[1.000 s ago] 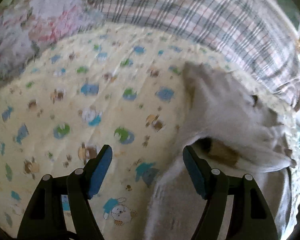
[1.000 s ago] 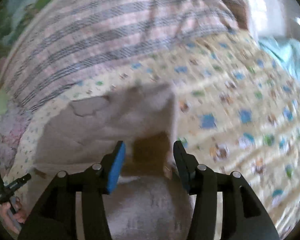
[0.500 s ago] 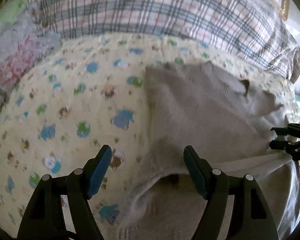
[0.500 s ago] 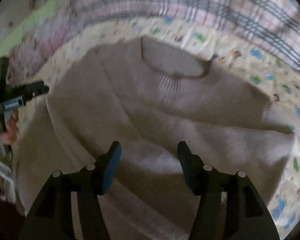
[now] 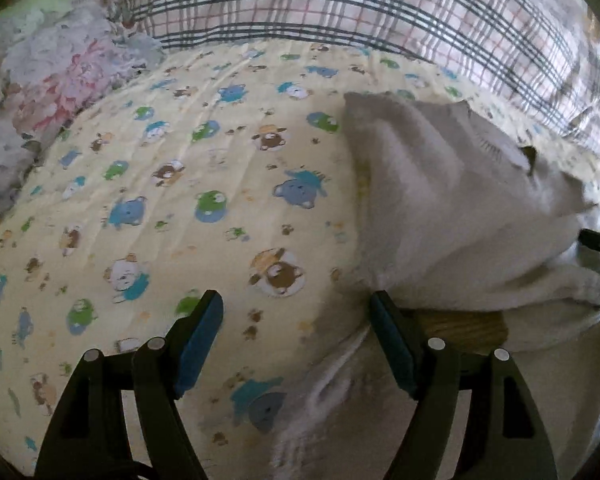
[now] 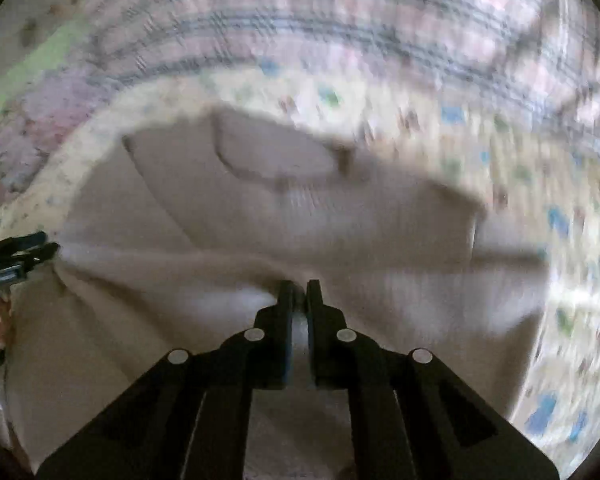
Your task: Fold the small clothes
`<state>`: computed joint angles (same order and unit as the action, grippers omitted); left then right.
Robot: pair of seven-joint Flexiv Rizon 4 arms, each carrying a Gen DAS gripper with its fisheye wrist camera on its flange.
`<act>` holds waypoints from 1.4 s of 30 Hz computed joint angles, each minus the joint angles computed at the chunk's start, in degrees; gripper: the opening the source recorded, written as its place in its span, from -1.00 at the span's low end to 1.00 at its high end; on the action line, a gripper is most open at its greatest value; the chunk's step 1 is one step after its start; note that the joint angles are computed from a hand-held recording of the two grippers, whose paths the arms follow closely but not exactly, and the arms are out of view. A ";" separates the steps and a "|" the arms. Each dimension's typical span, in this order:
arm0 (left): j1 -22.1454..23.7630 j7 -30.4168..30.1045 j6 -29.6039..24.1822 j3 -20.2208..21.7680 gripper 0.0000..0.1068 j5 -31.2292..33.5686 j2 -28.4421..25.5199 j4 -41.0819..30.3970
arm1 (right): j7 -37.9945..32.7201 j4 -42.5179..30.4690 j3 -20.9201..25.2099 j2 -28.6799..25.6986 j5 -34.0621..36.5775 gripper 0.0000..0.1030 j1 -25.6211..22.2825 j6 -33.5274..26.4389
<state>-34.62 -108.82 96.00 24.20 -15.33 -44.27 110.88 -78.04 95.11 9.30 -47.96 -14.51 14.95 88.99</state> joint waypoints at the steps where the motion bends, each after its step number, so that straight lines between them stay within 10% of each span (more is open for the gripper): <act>1: 0.24 -0.44 0.27 -0.16 0.44 -0.24 0.53 0.59 | 0.50 1.39 1.98 0.33 0.66 -0.78 -1.93 2.19; 5: 0.28 -0.84 1.36 0.25 0.41 -0.71 1.68 0.89 | 3.11 9.41 2.70 4.11 5.76 -0.15 -3.92 11.80; 13: 2.93 1.98 -0.12 -2.17 0.43 -1.07 2.24 -4.26 | 12.31 21.31 -3.87 9.26 11.48 -0.14 0.57 21.09; 18: 1.01 1.10 -8.56 1.96 0.43 1.19 -2.10 -12.78 | 15.61 21.62 -15.79 8.91 18.09 -0.14 11.69 21.76; 22: 0.01 0.11 -16.57 4.85 0.45 4.28 -6.29 -20.16 | 16.32 20.09 -14.98 8.36 15.95 -0.14 10.48 18.49; 23: -1.24 -1.47 -20.44 7.30 0.45 5.73 -8.15 -22.98 | 15.92 19.93 -14.85 8.13 14.91 -0.15 10.45 18.20; 25: -2.98 -4.61 -23.24 10.73 0.37 7.91 -10.63 -25.85 | 15.07 20.14 -14.99 8.28 13.36 -0.87 10.86 17.78; 33: -3.22 -13.15 -25.99 13.32 0.33 13.37 -11.87 -28.07 | 15.68 20.34 -16.92 8.10 13.60 -0.89 11.29 16.48; 38: 0.84 -12.95 -20.06 6.89 0.29 16.05 -4.82 -20.54 | 17.14 23.77 -17.84 11.17 15.39 -0.65 12.94 18.83; 40: 1.38 -13.94 -16.92 5.50 0.28 17.86 -1.22 -15.93 | 16.02 26.39 -19.55 12.80 16.67 -0.12 15.42 20.73; 42: 3.48 -14.41 -12.47 2.01 0.30 19.20 3.32 -9.80 | 14.60 29.43 -17.07 14.60 17.22 -0.03 14.37 24.34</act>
<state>-31.14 -123.22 83.53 26.21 3.88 -40.95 101.09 -63.44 124.54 -7.77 -33.36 2.71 29.32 113.33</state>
